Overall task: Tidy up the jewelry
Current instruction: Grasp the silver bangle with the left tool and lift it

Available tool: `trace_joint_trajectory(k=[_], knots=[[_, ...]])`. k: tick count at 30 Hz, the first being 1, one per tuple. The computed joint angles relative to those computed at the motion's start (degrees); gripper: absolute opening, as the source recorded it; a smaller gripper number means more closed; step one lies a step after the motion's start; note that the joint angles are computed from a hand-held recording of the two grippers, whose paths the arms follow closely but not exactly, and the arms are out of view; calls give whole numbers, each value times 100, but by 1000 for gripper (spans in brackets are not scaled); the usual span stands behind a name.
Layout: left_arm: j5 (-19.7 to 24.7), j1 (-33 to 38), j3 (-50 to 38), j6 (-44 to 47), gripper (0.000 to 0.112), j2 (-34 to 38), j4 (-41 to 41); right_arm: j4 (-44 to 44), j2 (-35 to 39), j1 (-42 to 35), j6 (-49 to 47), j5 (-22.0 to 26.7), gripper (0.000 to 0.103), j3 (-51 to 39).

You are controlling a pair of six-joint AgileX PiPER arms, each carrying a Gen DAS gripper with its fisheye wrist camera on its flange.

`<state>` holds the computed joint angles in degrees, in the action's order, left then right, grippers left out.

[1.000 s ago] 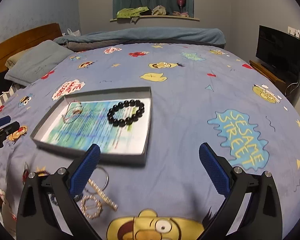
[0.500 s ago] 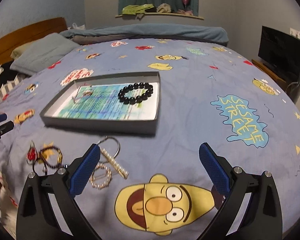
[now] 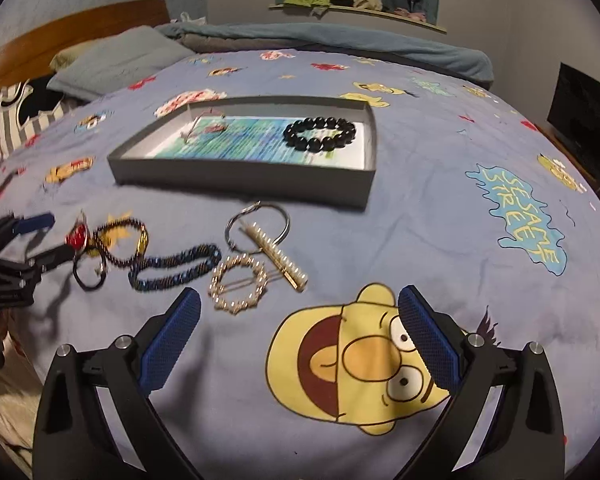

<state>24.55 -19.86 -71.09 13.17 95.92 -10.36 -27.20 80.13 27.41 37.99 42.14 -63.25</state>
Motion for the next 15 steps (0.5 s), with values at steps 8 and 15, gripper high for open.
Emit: trace_joint_trajectory(k=[8, 15], knots=[[-29, 78, 85, 778, 65, 22, -767, 70, -54, -59, 12, -71, 98, 61], [-143, 94, 201, 1352, 61, -5, -1236, 150, -75, -123, -57, -92, 98, 60]])
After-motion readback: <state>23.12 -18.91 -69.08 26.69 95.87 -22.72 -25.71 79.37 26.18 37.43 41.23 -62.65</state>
